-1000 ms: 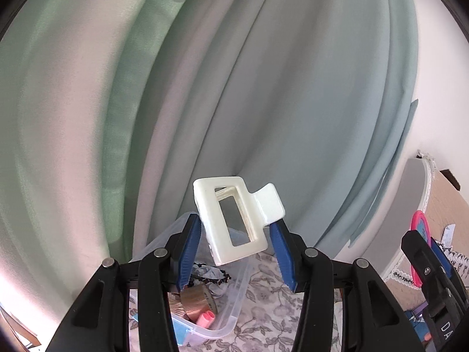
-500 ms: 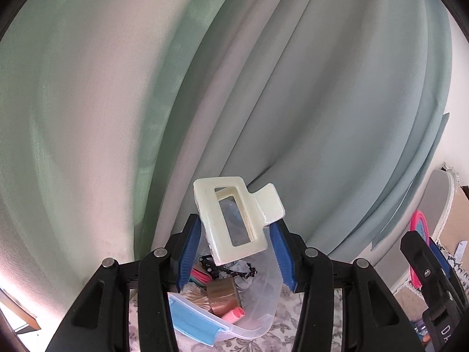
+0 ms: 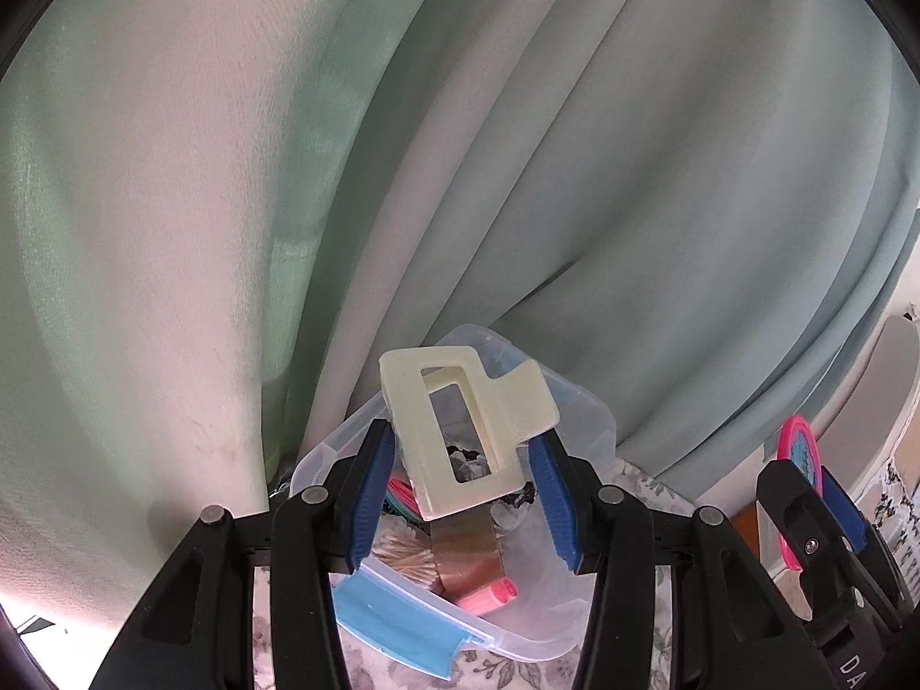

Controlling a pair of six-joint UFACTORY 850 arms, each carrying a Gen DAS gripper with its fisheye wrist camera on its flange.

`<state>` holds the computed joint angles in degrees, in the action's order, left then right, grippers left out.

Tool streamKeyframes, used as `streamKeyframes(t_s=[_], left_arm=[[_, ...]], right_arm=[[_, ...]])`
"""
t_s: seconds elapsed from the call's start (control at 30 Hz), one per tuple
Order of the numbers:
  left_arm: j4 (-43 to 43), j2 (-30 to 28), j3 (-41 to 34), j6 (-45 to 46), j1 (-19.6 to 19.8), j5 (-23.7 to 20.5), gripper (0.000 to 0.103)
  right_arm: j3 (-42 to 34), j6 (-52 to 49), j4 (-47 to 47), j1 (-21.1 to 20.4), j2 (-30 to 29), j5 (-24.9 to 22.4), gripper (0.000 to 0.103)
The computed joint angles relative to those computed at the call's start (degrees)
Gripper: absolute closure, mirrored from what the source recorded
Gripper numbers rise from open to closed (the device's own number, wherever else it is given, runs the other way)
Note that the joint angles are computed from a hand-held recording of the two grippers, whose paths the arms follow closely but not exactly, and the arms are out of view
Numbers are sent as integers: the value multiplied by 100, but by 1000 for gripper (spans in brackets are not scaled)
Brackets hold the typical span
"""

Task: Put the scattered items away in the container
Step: 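Lift and carry the claw clip and pink coaster over the clear box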

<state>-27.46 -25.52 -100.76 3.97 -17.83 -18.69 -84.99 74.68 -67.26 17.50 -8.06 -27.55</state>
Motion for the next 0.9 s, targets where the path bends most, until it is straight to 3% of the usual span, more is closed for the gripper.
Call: streamKeyframes(t_s=[0.3,0.9], left_arm=[[471,85,175,-583,-93,-279,53],[787,-526,-480,-913,58,-881,53]], right_arm=[[-298,-1103,1128,-119,-417,108,28],[-648,-2713,2809,-290,-942,84,28]])
